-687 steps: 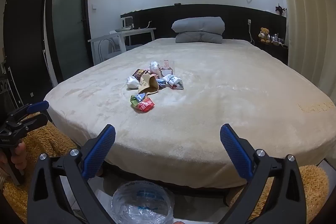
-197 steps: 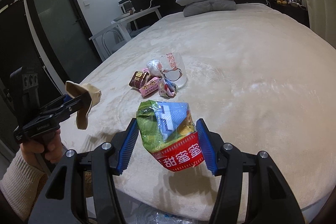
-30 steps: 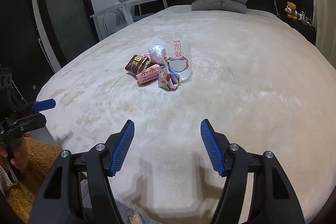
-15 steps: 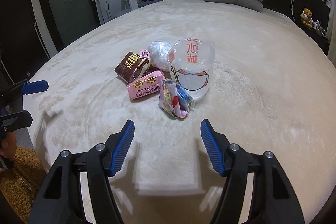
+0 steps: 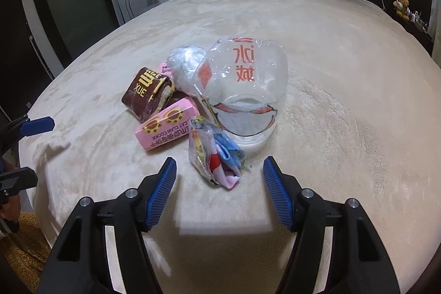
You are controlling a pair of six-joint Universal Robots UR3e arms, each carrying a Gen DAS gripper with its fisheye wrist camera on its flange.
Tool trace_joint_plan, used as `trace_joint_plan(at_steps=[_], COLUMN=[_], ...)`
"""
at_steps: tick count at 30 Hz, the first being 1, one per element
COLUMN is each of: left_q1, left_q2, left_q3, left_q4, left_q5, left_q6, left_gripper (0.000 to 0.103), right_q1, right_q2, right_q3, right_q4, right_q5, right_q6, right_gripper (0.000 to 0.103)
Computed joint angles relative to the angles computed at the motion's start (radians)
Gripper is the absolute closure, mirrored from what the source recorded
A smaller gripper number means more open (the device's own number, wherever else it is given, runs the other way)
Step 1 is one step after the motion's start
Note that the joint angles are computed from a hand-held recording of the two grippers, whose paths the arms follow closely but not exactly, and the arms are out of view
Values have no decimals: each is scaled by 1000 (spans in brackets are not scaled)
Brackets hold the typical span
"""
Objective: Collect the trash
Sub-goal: 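Grasp the small pink-and-blue wrapper with the right tool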
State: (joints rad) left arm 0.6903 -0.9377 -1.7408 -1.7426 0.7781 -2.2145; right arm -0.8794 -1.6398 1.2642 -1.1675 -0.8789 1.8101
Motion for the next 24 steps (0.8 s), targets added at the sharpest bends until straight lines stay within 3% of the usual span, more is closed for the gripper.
trace_joint_plan(at_steps=[5, 8, 10, 11, 16, 24], left_q1=[-39, -67, -91, -105, -192, -291], left_q2=[-36, -69, -87, -97, -157, -254], left_q3=[-7, -2, -5, -8, -22, -20], left_q4=[67, 93, 125, 146, 279, 444], left_q5=[13, 16, 21, 24, 66, 80], left_q6=[-43, -59, -78, -92, -181, -295], left_gripper=[7, 7, 7, 7, 7, 7], right_q1=[38, 43, 48, 51, 34, -80], right_q2=[43, 87, 83, 85, 69, 109], right_q3=[-41, -102, -101, -105, -100, -290], right_q4=[12, 98, 97, 105, 125, 409], right_q5=[-3, -5, -13, -18, -17, 14], right_q6=[17, -3, -12, -18, -36, -183], right_gripper=[38, 42, 62, 68, 73, 78])
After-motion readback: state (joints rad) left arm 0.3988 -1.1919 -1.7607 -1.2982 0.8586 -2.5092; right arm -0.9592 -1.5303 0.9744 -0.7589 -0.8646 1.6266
